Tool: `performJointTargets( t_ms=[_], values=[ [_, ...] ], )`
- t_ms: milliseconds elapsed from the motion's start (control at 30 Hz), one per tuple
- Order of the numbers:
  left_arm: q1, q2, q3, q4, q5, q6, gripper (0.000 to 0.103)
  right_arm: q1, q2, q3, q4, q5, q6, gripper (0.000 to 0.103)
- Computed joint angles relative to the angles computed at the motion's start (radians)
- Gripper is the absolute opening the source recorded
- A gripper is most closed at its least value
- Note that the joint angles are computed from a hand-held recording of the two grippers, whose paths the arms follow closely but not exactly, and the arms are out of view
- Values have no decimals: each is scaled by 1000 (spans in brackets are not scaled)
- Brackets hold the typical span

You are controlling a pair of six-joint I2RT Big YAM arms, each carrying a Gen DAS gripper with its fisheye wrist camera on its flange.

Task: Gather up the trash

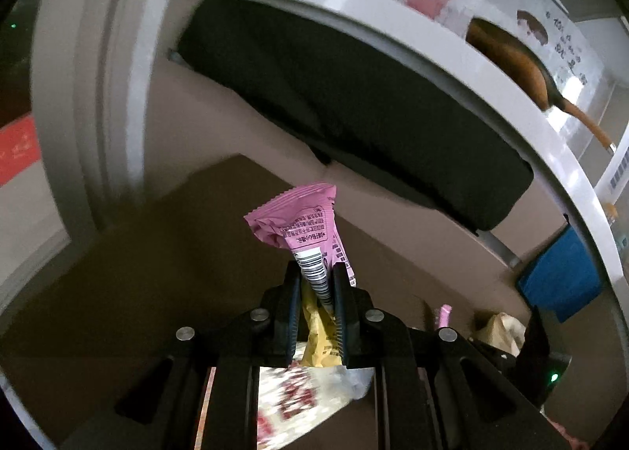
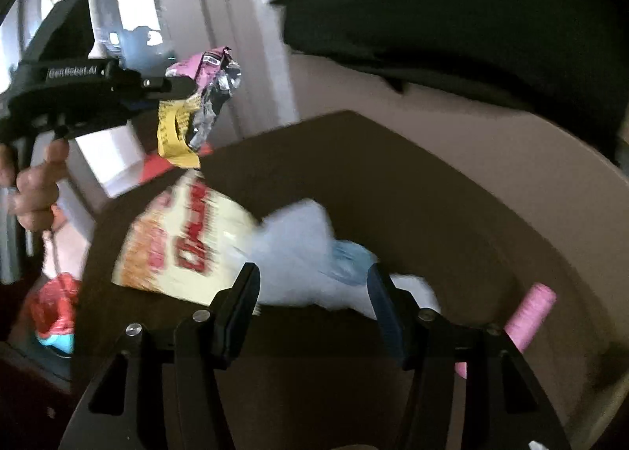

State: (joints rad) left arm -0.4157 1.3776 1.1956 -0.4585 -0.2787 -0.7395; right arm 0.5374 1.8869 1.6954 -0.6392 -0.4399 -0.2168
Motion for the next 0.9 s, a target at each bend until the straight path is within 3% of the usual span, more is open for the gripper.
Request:
performJointTargets(
  t_ms=[167, 333, 433, 600, 700, 900],
  values=[
    [25, -128, -124, -3, -15, -9, 16, 70, 23, 45, -30, -11, -81, 54],
    [56, -232, -230, 9, -26, -50, 16, 132, 110, 173, -57, 18, -50, 65],
    [75, -285, -285, 8, -17, -73, 16, 156, 201, 292, -127, 55, -17, 65],
    [81, -350, -350, -6, -21, -87, 16, 167, 336, 495, -348, 10, -25, 66],
    [88, -373, -385, -2, -5, -100, 16, 171, 309, 452, -332, 45, -57, 67],
    [91, -390, -415, 5, 10, -119, 16, 200, 302, 459, -385, 114, -138, 67]
  ],
)
